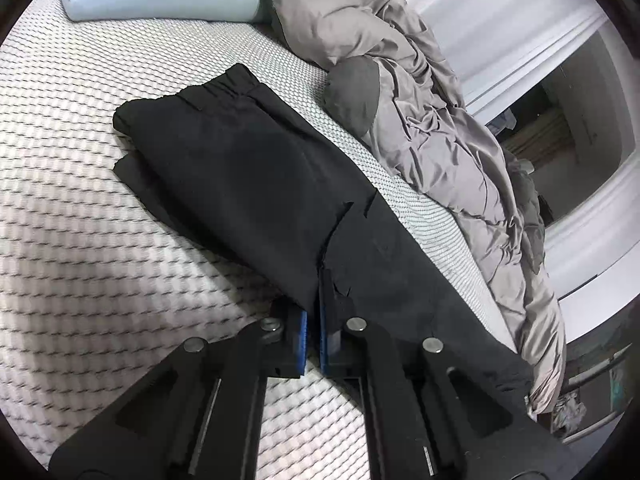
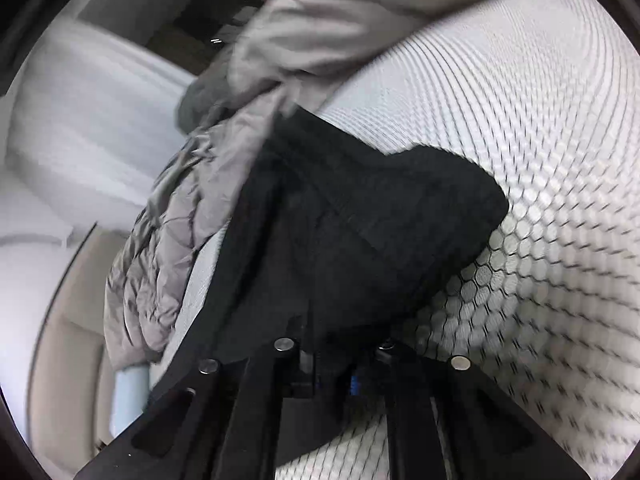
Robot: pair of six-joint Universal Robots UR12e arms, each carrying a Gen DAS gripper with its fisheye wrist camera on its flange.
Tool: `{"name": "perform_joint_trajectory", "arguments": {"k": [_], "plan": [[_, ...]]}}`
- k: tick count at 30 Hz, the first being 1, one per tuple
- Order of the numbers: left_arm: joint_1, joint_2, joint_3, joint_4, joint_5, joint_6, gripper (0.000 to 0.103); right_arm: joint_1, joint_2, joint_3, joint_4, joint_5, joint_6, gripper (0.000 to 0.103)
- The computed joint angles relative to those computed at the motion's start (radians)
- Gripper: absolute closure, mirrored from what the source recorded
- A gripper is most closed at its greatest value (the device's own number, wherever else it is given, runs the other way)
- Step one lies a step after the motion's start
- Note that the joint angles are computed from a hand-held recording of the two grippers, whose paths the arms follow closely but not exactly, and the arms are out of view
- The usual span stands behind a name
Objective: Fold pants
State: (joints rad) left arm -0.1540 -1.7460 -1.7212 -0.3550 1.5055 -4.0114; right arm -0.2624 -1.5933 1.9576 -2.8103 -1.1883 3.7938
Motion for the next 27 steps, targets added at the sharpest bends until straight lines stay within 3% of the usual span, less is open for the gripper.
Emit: {"name": "perform_joint_trajectory", "arguments": {"k": [3,6,9,12,14,16,18,20,21,22,25,27], "plan": [[0.003,0.035,-0.031,-0.005,0.003,0.033,0.101,0.022,-0.051,0.032,0.005,-0.049,-0.061,0.096],[0.007,0.083,-0.08,0.007,-0.006,0.048,0.101,0.02,-0.107,0.067,0.037,-0.039,-0.061,0.096],[-0.008,0.128,-0.125,-0.027,0.04,0.091,0.101,0.025,-0.169,0.102,0.145,-0.064,-0.065,0.096],[-0.016,0.15,-0.138,-0.089,0.059,0.103,0.1,0.04,-0.205,0.124,0.237,-0.112,-0.146,0.091],[-0.019,0.163,-0.143,-0.083,0.071,0.103,0.1,0.026,-0.221,0.131,0.227,-0.091,-0.148,0.076],[-0.027,0.172,-0.147,-0.062,0.099,0.109,0.09,0.006,-0.246,0.152,0.165,-0.097,-0.1,0.037],[-0.04,0.178,-0.145,-0.045,0.138,0.111,0.078,-0.014,-0.257,0.177,0.087,-0.117,-0.021,0.029],[-0.043,0.182,-0.147,-0.026,0.134,0.093,0.067,-0.05,-0.254,0.2,0.021,-0.083,0.069,0.03],[-0.044,0.177,-0.138,-0.03,0.133,0.086,0.061,-0.063,-0.247,0.204,0.003,-0.061,0.101,0.039],[-0.047,0.175,-0.132,-0.036,0.136,0.078,0.058,-0.075,-0.241,0.202,0.017,-0.036,0.109,0.059],[-0.054,0.17,-0.119,-0.048,0.146,0.058,0.057,-0.083,-0.238,0.198,0.053,-0.021,0.087,0.082],[-0.053,0.173,-0.121,-0.047,0.146,0.043,0.057,-0.071,-0.255,0.199,0.023,-0.046,0.059,0.087]]}}
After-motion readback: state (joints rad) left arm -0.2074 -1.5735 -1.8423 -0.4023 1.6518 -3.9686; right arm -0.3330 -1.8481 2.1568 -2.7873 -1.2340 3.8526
